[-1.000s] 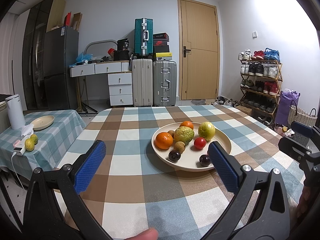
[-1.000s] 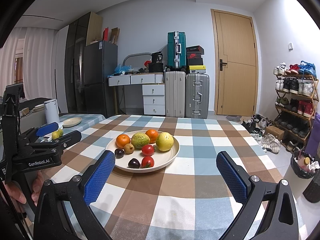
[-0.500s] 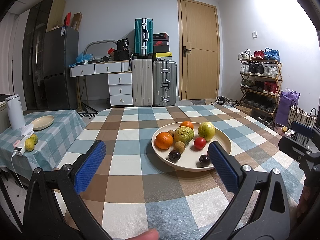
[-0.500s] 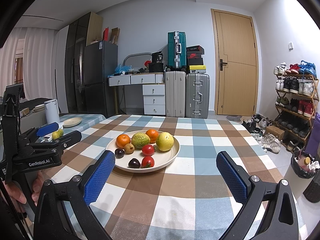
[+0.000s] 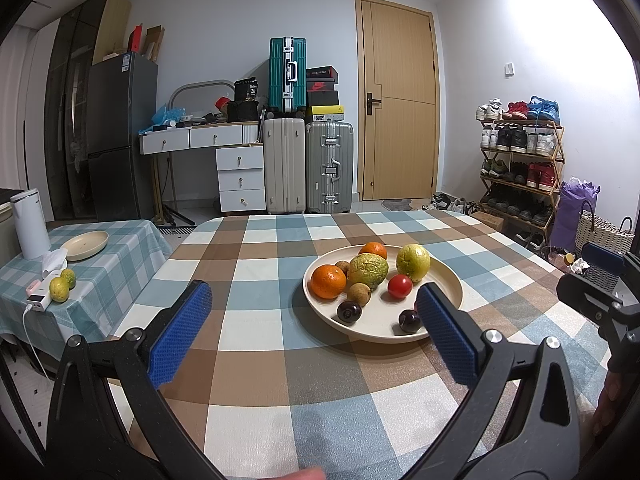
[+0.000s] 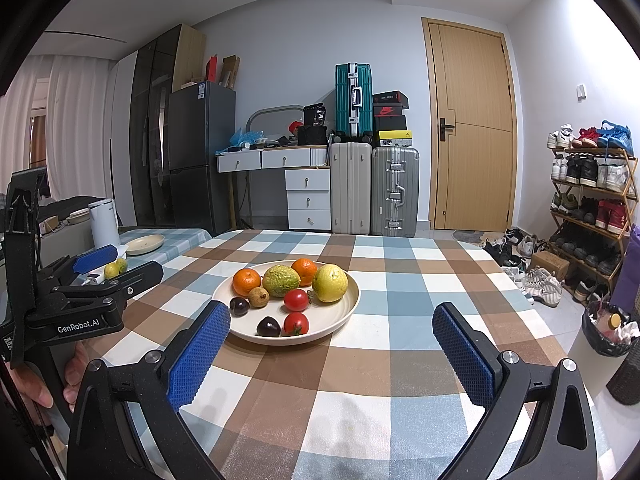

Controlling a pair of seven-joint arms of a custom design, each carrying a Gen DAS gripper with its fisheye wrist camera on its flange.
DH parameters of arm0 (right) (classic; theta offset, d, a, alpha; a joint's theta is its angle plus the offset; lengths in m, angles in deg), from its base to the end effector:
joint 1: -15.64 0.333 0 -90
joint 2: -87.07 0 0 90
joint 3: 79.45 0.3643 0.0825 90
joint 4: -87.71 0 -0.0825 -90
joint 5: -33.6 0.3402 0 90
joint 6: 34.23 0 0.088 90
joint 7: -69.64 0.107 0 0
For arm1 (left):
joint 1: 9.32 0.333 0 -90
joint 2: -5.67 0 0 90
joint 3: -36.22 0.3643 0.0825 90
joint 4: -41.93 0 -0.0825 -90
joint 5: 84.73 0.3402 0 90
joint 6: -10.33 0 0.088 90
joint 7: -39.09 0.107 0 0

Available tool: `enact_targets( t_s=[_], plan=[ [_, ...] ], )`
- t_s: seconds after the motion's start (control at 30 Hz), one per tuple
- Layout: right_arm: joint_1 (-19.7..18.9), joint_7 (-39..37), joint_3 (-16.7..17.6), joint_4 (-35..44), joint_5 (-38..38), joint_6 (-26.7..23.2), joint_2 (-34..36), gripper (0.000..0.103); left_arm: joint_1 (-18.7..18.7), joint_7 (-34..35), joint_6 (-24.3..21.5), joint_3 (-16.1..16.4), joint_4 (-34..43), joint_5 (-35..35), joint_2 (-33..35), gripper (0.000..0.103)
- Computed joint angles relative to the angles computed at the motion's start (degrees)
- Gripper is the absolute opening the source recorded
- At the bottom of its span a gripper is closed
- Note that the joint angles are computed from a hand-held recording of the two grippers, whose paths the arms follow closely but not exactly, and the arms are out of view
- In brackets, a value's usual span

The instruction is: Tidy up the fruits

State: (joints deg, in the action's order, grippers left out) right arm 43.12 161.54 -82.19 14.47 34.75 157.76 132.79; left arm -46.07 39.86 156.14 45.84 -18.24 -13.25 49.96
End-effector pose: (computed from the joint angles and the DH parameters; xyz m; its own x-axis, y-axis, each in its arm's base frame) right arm 0.7058 0.3412 0.4891 0.4140 -0.9102 -0.0151 -0.2709 -0.1074 -0.9566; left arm 0.6753 -0.4243 0.5036 0.1298 -0.9915 0.0133 -0.3051 -0.0527 -0.9509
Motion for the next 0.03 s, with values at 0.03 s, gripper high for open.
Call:
enact_targets(
  t_s=[0.03],
  plan=[
    [0.1,0.0,-0.1,0.0,0.1,0.0,0.0,0.103,0.0,0.0,0.0,0.0,0.0,0.0,0.0,0.102]
  ],
)
